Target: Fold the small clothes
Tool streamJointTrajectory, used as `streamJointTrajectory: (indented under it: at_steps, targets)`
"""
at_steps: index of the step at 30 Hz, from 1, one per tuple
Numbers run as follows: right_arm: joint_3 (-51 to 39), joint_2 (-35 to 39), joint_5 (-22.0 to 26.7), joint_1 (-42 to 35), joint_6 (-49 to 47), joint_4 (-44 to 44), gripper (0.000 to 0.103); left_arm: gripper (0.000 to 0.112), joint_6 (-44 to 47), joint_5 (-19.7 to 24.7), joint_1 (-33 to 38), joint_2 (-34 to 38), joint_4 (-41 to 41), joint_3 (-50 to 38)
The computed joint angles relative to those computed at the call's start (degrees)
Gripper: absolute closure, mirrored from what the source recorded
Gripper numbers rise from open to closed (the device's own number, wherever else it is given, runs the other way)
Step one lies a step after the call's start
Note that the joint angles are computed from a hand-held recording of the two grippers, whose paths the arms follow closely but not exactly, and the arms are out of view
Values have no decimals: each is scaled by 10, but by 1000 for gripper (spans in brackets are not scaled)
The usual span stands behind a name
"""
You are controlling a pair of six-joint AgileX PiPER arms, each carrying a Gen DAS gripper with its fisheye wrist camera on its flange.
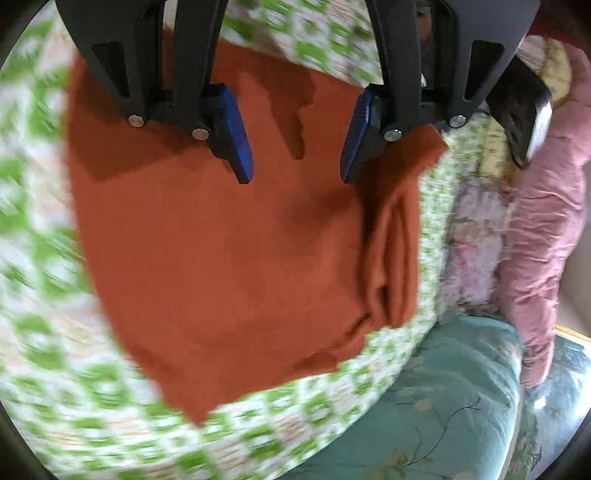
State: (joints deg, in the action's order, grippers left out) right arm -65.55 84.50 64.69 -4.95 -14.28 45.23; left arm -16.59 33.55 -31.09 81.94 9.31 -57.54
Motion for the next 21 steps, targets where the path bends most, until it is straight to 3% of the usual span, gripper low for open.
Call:
streamJointTrajectory:
  at_steps: [2, 6, 9, 11, 12, 17, 21]
  targets:
    - [-48, 53, -3, 27, -22, 37, 36, 106, -9, 7, -9, -5, 15, 4]
    - [-163, 159, -8, 87, -13, 60, 35, 106, -57, 21, -35, 5, 70, -3]
    - [-250, 222, -9, 135, 19, 28, 36, 106, -74, 31, -44, 12, 89, -11]
    - [-311, 251, -2, 169, 55, -33, 62, 106, -74, 39, -46, 13, 86, -18]
    - [-333, 259, 9, 177, 68, -56, 86, 106, -66, 45, -45, 12, 79, -23]
    - [-321, 179, 20, 144, 30, -41, 89, 105, 19, 52, -49, -18, -2, -57]
    - [-270, 96, 35, 62, -13, -24, 89, 105, 59, 41, -94, 7, -53, -101]
